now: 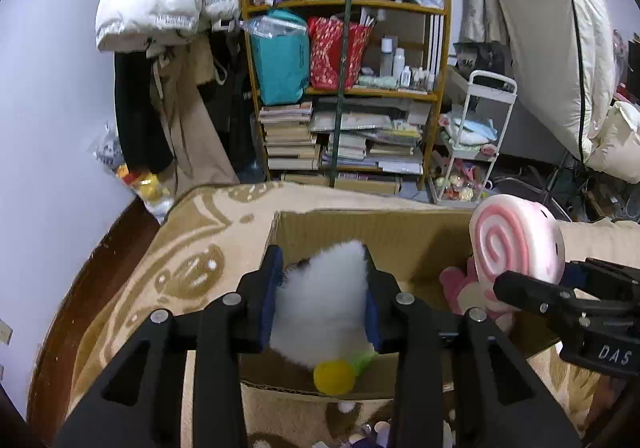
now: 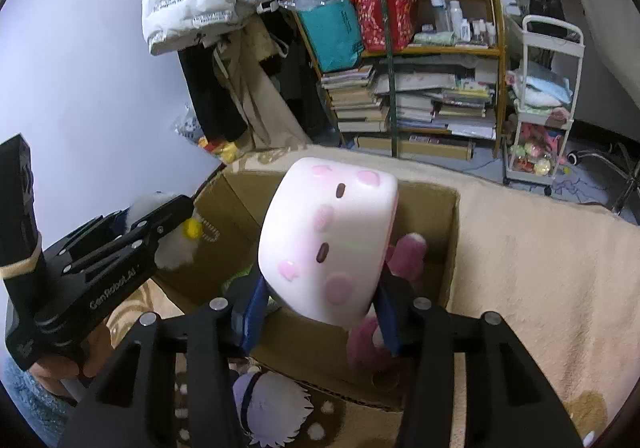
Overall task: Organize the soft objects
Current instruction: 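Lift the marshmallow plush and white fluffy ball into the box and release both, then withdraw both open tools from the box and lower them toward the yellow dog and tissue pack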
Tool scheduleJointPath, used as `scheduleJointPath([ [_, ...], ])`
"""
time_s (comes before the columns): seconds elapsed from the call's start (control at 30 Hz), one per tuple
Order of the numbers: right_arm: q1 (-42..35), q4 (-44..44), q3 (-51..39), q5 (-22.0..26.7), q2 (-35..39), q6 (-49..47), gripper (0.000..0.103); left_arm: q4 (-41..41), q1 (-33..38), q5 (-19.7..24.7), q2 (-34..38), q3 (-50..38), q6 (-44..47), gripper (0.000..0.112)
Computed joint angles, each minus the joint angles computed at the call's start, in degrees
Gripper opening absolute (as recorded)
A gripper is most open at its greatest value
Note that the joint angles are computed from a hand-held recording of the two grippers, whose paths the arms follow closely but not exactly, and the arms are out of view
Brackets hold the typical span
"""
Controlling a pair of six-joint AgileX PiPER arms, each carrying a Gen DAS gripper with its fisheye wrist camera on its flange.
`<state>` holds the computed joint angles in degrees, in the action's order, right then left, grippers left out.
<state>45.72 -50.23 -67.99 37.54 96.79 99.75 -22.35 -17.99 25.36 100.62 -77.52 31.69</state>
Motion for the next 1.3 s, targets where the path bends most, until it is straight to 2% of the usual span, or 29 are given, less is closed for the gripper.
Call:
scheduleJointPath([
  [0.07, -0.1, 0.21, 0.34, -0.52, 0.29, -0.08, 0.053, 2.74, -0.42, -0.34, 0.26, 0.1, -2.5, 0.041],
  [0.1, -0.19, 0.31, 0.59, -0.91, 0.27, -0.04, 0.055, 4.28, -0.69, -0.7, 0.22, 0.29, -3.71, 0.051],
  [0.17, -0.32, 0.11, 1.26, -1.32, 0.1, 0.97, 0.057, 5.42, -0.88, -2.35, -0.7, 1.83, -4.0, 0.064],
  [0.27, -0.47, -0.41, 2.08, -1.84, -0.53, 2.24, 0.063, 6.51, -1.09, -3.24, -1.62, 2.88, -3.43, 0.067],
  [0.37, 0.65, -3.17, 2.79, -0.91, -1.6, 4.98, 0.077, 8.97, -1.41, -3.07, -2.09, 3.12, -5.36, 0.076],
  [0.47, 2.2, -4.54, 2.39, 1.41, -2.12, 5.64, 0.079, 4.15, -0.3, -1.8, -2.93, 3.69, -0.97, 0.084],
  [0.57, 3.29, -3.48, 1.82, 2.96, -2.21, 5.02, 0.079, 1.75, 0.58, -1.38, -4.8, 5.3, 1.57, 0.086],
  [0.67, 4.7, -2.78, 2.29, 3.81, -2.98, 6.28, 0.079, 3.61, 0.75, -2.55, -7.42, 7.95, 0.91, 0.092],
  [0.73, 5.83, -3.25, 2.83, 4.37, -3.64, 8.23, 0.079, 3.15, 1.26, -1.95, -9.35, 9.3, 1.61, 0.092],
  [0.83, 8.52, -3.83, 2.95, 6.87, -4.57, 10.33, 0.079, 0.25, 2.44, 0.04, -12.25, 10.84, 3.59, 0.093],
  [1.03, 14.35, -3.64, 0.46, 14.32, -5.51, 10.93, 0.079, -0.34, 3.11, 0.41, -20.11, 16.58, 5.05, 0.093],
  [1.17, 18.52, -4.9, 0.55, 17.35, -6.31, 15.26, 0.079, -0.15, 3.96, 2.52, -26.05, 20.4, 5.77, 0.093],
  [1.3, 21.76, -5.48, 1.6, 18.3, -7.01, 20.09, 0.079, -5.0, 6.72, 6.76, -30.76, 23.18, 10.64, 0.093],
])
